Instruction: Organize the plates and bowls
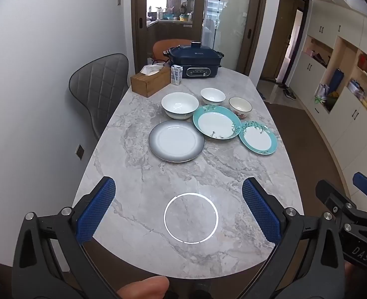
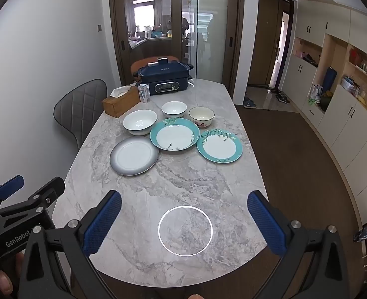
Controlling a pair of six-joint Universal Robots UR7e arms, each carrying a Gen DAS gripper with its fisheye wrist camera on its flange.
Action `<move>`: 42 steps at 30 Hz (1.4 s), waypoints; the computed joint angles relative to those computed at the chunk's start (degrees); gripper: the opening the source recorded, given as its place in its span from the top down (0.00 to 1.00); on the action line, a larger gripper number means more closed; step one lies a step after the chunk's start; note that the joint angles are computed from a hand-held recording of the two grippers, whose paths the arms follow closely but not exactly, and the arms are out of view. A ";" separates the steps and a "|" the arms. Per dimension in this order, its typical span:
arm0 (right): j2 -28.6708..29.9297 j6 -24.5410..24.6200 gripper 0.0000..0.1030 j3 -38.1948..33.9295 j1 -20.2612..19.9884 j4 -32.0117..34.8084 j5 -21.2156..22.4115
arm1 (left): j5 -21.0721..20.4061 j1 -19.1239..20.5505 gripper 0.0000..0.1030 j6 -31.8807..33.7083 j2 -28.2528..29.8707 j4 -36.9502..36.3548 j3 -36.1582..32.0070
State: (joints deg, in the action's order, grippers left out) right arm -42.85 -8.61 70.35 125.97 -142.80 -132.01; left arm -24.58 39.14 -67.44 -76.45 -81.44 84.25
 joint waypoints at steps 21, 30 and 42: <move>0.10 -0.55 0.00 0.32 -0.06 -0.72 -0.31 | 1.05 -0.16 0.00 -1.23 0.62 2.82 -0.72; 0.10 -0.51 0.00 0.57 -0.11 -0.86 -0.28 | 1.04 -0.16 0.00 -1.31 0.61 2.96 -0.73; 0.06 -0.45 0.00 0.69 -0.12 -0.83 -0.31 | 1.01 -0.06 0.00 -1.15 0.52 2.35 -0.15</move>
